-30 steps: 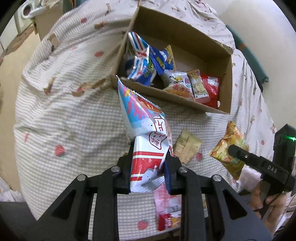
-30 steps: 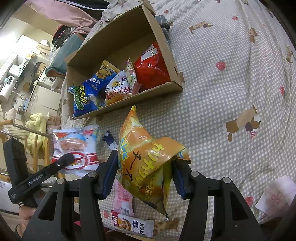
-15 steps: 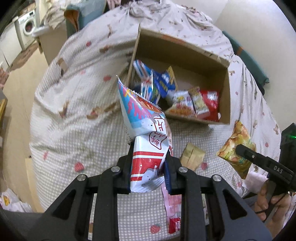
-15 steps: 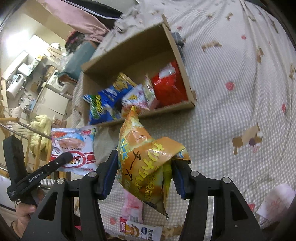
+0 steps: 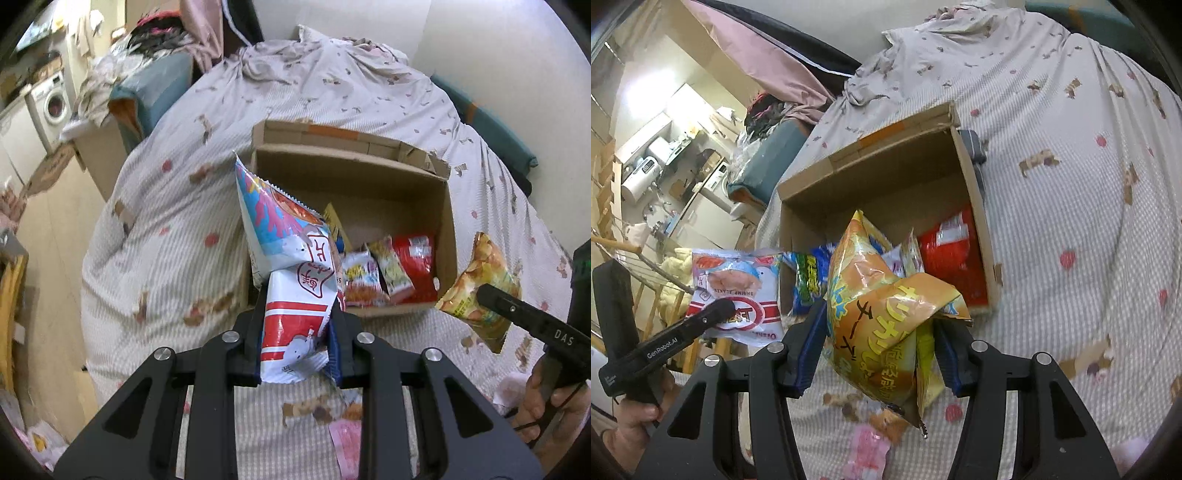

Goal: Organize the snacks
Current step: 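Carry both bags into the box and open both tools to release them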

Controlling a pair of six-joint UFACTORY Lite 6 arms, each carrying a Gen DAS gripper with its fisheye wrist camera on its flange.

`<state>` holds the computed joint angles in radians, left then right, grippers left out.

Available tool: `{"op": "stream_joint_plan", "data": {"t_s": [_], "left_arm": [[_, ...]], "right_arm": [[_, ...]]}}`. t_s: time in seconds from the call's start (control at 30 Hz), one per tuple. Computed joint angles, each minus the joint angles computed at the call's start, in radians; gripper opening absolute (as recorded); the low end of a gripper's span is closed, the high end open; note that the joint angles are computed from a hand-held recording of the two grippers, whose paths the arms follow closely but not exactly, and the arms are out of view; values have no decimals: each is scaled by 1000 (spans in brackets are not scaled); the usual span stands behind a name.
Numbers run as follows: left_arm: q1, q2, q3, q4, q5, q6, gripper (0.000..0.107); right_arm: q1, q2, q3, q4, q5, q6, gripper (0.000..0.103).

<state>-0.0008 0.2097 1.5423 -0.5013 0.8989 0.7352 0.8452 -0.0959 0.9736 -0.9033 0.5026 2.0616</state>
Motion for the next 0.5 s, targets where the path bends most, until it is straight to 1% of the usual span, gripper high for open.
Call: {"op": "stream_joint_plan", "data": {"t_s": [0.23,0.3,0.4,0.5], "left_arm": [[-106,47,34,34,-118,-7,22],[-127,72,55,46,-138,-12,22],[-160,147,132,86,-138,-66,22],[-184,240,235,115,-111,-133,22]], "right_arm": [[-112,78,53,110,-77,-191,56],[-149,109,77,146,-99,-264,56],[-204,163,122,227,-132,-393,56],[-255,230,184,311,-155,-527,56]]}}
